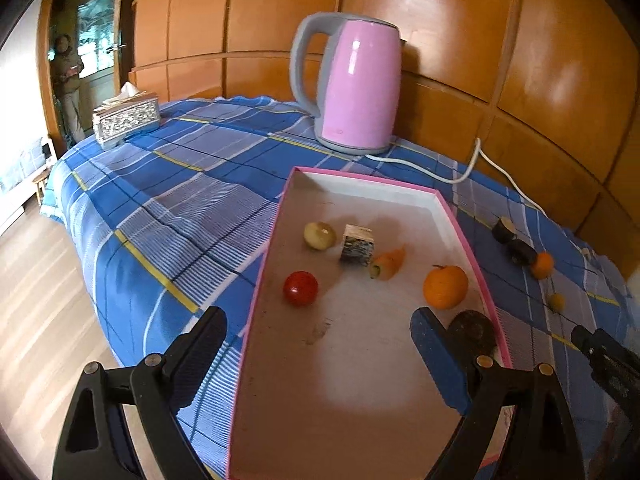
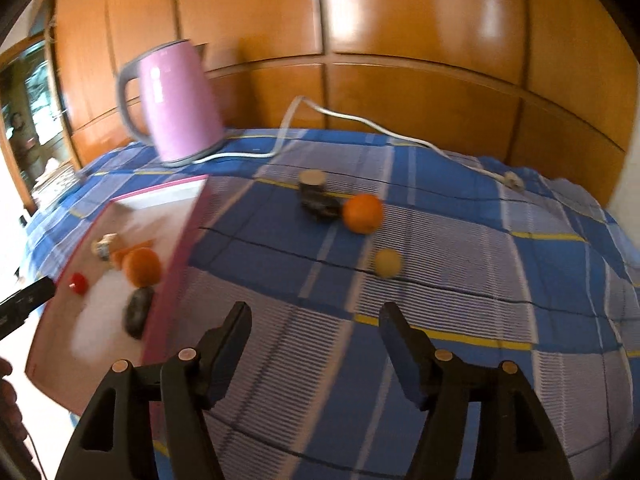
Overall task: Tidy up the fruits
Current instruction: 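Reach the left gripper to the wooden log slice and grasp it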
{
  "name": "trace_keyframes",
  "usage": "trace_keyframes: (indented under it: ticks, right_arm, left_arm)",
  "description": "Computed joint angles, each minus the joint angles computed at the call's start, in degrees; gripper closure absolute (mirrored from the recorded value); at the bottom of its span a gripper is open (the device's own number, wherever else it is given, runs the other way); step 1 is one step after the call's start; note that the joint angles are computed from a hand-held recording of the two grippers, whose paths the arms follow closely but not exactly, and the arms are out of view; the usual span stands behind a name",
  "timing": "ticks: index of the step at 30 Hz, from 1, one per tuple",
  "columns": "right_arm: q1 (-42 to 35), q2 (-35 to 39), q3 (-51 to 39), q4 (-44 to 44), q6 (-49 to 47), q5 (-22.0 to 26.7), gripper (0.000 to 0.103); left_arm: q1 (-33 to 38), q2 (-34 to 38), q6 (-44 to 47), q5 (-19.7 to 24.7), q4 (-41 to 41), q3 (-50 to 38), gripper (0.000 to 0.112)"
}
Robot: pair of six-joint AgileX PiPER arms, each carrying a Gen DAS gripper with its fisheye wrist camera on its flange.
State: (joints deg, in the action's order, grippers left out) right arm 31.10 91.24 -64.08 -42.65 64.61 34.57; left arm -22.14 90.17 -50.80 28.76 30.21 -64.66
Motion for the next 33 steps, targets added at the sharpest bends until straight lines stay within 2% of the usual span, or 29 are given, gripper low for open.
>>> trace_keyframes:
  ticks: [11,18,21,27,31,33]
  right_arm:
    - [-5.4,-4.0,7.0,-6.9,10.7,4.2,0.03]
    - [-10.7,-5.9,8.9,-6.6,10.8,5.8,0.03]
    - [-13.9,-6.6,10.0,-5.3,10.5,4.6,0.03]
    - [-18.8,-7.0,12.0,-4.1,9.7,2.5,0.03]
    - [-19.5,-7.2,12.8,-5.0,10.1,1.5,0.03]
    - [-19.8,-7.6,13.4,-4.8,9.8,-0.1,0.03]
  left_arm:
    - [-3.3,0.1,5.8,-0.6,-2.1,-0.5,0.019]
    - [-2.8,0.0,10.9,-0.7,-6.5,-1.3,0.019]
    - [-3.5,0.1,12.6,-0.6,-6.8,-2.3,0.019]
    - [-3.5,3.7,24.5,3.2,-17.7,-10.3,0.022]
    - [-3.5,9.3,32.9,8.6,-26.4,-20.4,0.032]
    - [-3.3,12.1,35.6,11.7,-29.9,-25.1,0.043]
